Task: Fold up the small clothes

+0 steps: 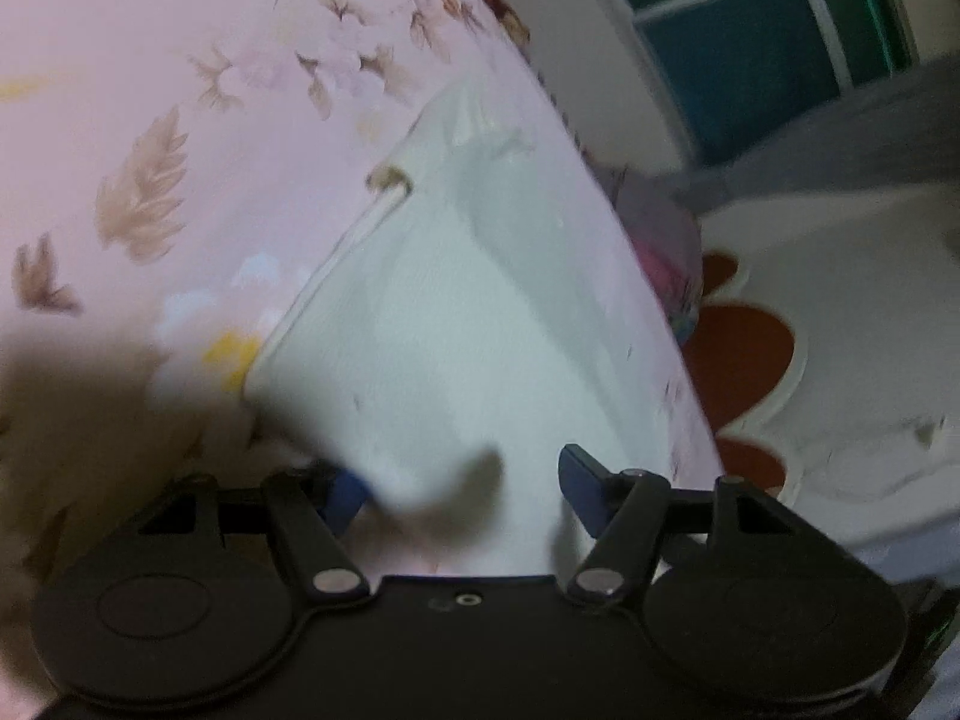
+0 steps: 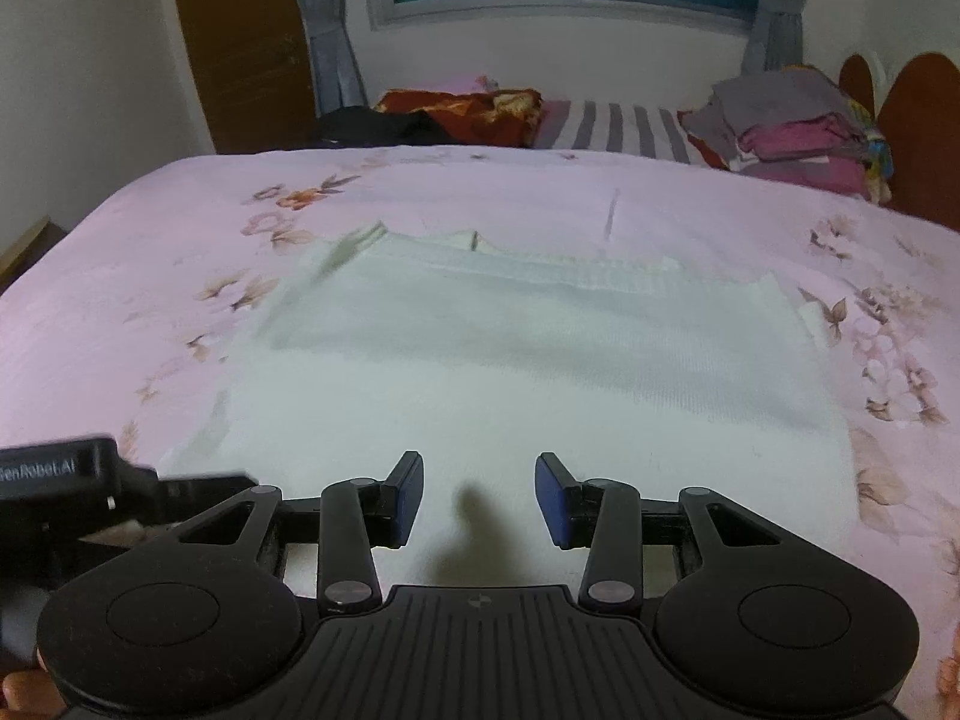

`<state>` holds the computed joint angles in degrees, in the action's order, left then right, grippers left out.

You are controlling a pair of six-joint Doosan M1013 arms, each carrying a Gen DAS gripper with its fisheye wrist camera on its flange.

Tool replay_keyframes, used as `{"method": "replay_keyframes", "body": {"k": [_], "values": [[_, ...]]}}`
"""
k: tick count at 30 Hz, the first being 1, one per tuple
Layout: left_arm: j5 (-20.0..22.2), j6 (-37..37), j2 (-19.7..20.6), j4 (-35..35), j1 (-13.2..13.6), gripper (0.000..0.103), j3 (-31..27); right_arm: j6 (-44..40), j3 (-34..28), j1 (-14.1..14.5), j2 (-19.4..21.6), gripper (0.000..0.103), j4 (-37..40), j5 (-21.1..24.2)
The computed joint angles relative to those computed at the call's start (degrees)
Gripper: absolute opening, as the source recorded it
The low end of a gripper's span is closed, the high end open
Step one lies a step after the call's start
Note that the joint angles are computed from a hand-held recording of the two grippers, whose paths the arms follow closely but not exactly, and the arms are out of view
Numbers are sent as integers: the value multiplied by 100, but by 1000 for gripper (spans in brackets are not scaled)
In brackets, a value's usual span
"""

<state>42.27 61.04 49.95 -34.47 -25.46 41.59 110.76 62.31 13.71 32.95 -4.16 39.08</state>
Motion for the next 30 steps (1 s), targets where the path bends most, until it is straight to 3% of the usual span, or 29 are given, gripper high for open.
{"method": "replay_keyframes", "body": {"k": [6, 8, 11, 14, 17, 21, 26, 30], "values": [[-395, -558, 179, 377, -54, 32, -175, -53, -302, -54, 300, 41, -54, 58], [-466, -789, 191, 521, -63, 19, -178, -135, -405, -61, 412, 41, 4, 280], [-580, -1032, 158, 764, -79, 10, -109, -272, -288, -4, 405, 41, -293, 136], [-708, -1290, 54, 1101, -101, 9, 39, -251, -270, 1, 381, 41, -337, 144], [-704, -1413, 32, 1485, -150, 8, -12, -303, -40, 24, 313, 41, -467, -121], [-665, -1360, 13, 2228, -263, 7, -182, -426, -94, -104, 291, 41, 223, -114], [-282, -1300, 206, 3060, -442, 7, -866, -229, 272, -224, 1, 41, 366, -461], [15, -598, 493, 3239, -619, 7, -1589, -58, 591, -345, -258, 41, 325, -622]]}}
